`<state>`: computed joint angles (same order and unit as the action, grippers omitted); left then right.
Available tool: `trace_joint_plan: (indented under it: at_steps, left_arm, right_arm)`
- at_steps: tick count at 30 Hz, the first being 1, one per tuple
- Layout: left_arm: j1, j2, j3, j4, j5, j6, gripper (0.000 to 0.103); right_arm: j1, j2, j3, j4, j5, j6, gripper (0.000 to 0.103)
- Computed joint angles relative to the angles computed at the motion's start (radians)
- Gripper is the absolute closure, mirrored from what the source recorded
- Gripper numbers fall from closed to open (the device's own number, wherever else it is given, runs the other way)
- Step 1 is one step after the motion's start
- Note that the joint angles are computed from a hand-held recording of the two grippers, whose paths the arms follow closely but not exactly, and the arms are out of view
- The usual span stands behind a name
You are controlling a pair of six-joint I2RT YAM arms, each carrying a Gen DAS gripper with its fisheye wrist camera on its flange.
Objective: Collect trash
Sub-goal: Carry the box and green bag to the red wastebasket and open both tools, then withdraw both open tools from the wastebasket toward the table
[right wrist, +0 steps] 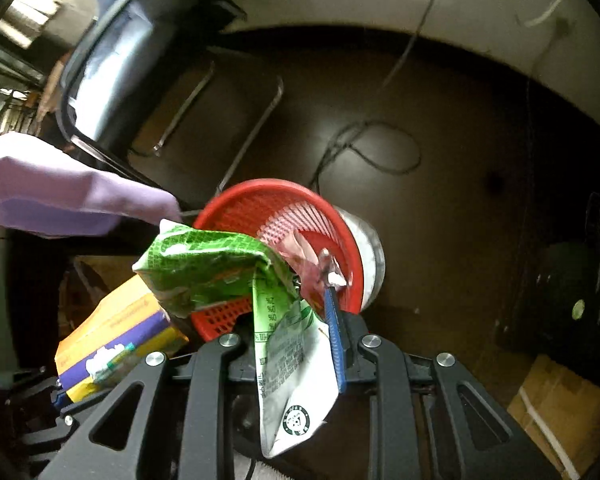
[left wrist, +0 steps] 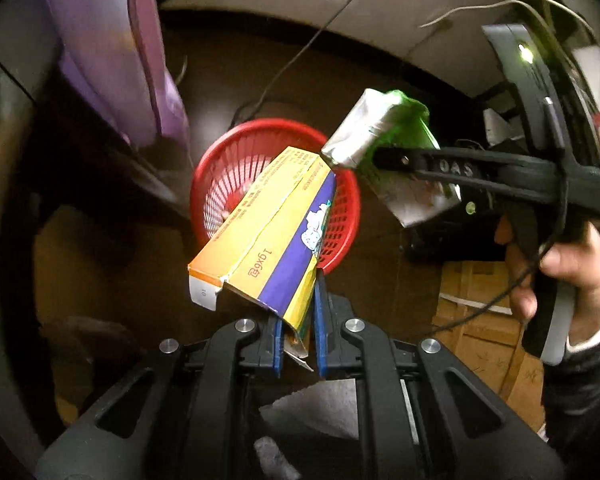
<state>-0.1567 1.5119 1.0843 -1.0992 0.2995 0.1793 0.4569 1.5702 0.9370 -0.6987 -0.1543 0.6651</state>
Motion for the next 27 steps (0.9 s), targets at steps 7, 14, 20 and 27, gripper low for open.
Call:
trace_joint_plan:
  at_steps: [7,14,20,27]
  left_arm:
    - [-0.017,0.166,-0.021,0.131,-0.020,-0.081,0.087]
    - [0.003,0.159,-0.035,0.150,-0.030,-0.151,0.041]
    - [-0.022,0.113,-0.039,0.099,-0.025,-0.133,0.041]
    - [-0.096,0.011,-0.038,0.026,-0.026,-0.118,0.041]
  right_arm:
    - [0.006,0.166,0.029,0.099,-0.032,0.061,0.075]
    - [-0.028,0.138,0.018,0.085,-0.045,0.052,0.057]
    - [-0.037,0.074,0.021,0.035,-0.008,0.047,0.056]
    - [-0.032,-0.062,0.096,-0.151,0.168,0.099,0.048]
